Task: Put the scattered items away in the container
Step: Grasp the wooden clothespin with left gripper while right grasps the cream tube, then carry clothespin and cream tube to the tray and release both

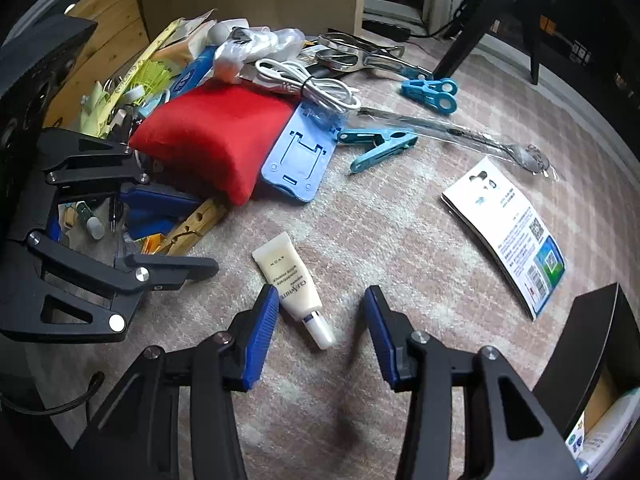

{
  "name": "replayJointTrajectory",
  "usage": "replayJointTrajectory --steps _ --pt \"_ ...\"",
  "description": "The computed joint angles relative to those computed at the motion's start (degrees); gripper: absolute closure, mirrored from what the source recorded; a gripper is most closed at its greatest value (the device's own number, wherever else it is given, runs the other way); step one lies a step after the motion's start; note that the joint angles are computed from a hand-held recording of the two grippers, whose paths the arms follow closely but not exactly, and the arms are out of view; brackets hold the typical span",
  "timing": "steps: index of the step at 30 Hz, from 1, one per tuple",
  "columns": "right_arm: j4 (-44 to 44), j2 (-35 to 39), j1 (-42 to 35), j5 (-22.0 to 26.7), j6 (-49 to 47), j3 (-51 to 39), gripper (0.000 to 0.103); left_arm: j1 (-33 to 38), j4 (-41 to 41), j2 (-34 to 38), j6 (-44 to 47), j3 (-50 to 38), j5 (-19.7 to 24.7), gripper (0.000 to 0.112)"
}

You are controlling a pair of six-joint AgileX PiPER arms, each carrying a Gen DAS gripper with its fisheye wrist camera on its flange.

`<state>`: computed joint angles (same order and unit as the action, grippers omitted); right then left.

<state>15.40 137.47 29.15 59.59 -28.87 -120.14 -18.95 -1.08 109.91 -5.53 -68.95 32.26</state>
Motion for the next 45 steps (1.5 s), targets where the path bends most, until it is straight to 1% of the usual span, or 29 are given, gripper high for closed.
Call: replayJointTrajectory --steps 1,2,3,4,5,8,11,14,18,20,22,24,26,27,30,32,36,40,42,43,44,45 --pt "-0.2 -0.1 0.3 -0.2 -0.4 0.3 0.063 -0.4 1.7 -0.1 -2.2 0.2 -0.1 0.087" --pt "-1.1 -0.9 0.9 -1.4 -0.6 1.8 0.071 -0.7 3.3 -0.2 -4.4 0.3 0.0 0.094" --pt "-1.9 -1.5 1.3 -2.2 -0.6 2.9 0.082 -0.6 2.8 -0.5 -4.8 0.5 -0.1 0.097" --pt "-2.0 -1.7 1.5 -2.2 -0.6 3.2 0.084 -0.1 0.9 -0.6 -3.4 0.8 -0.3 0.100" --pt "-1.5 -1.5 1.3 -1.3 -0.8 2.8 0.085 0.5 -1.3 -0.8 -1.7 1.4 -1.0 0.100" --pt "0.2 -1.6 0.5 -0.2 -0.4 2.7 0.086 0.1 -1.0 -2.2 -3.1 3.7 -2.6 0.101" --pt "3.0 -3.5 -0.8 -1.9 0.2 6.0 0.086 -0.6 -1.4 -3.7 -4.4 5.7 -4.4 0.101" --pt "7.3 -7.7 -2.9 -5.1 -0.4 11.9 0.086 -0.4 -3.3 -6.6 -4.4 7.8 -5.3 0.101" --pt "13.8 -14.8 -6.6 -8.2 -1.9 20.4 0.086 -0.6 -8.1 -9.1 -2.0 7.6 -5.0 0.101" --pt "16.2 -18.4 -8.2 -9.8 -2.2 24.6 0.086 -1.7 -8.3 -10.3 -2.3 6.8 -4.3 0.101" --pt "19.1 -23.4 -11.5 -11.1 -4.0 30.2 0.086 -3.8 -7.6 -11.1 -3.7 5.5 -4.0 0.101" --pt "20.9 -26.8 -14.9 -11.7 -5.1 34.1 0.086 -5.6 -10.9 -11.6 -1.7 3.7 -3.6 0.101" --pt "21.8 -30.5 -18.4 -12.4 -4.5 38.0 0.086 -7.6 -14.5 -11.0 1.2 1.2 -3.2 0.101" --pt "21.9 -32.1 -20.3 -12.6 -4.2 39.9 0.086 -8.8 -15.0 -10.4 1.4 -0.4 -2.9 0.101" --pt "20.8 -36.3 -25.3 -13.8 -2.8 44.8 0.086 -12.8 -19.0 -7.3 5.3 -6.5 -1.3 0.101" --pt "19.9 -38.5 -28.3 -14.3 -2.3 47.4 0.086 -15.5 -18.5 -4.6 5.1 -11.1 0.1 0.101" --pt "19.2 -41.0 -33.1 -15.4 -2.5 51.2 0.086 -19.0 -21.7 0.5 8.1 -19.9 4.0 0.101" --pt "18.6 -43.1 -35.7 -16.4 -2.8 53.7 0.086 -22.5 -20.2 3.9 7.1 -26.1 6.6 0.101" --pt "16.8 -44.1 -35.6 -17.5 -1.2 54.5 0.085 -24.4 -17.3 5.7 3.9 -29.2 7.4 0.101" --pt "15.1 -44.9 -35.3 -18.7 0.7 55.0 0.081 -25.0 -15.9 6.0 2.5 -30.0 7.9 0.097" --pt "13.6 -45.3 -35.0 -19.0 2.2 55.2 0.066 -25.7 -13.8 6.4 0.3 -31.0 8.7 0.087" --pt "12.7 -45.9 -34.9 -19.3 3.1 55.5 0.051 -26.2 -11.7 6.5 -1.6 -31.2 8.8 0.082"
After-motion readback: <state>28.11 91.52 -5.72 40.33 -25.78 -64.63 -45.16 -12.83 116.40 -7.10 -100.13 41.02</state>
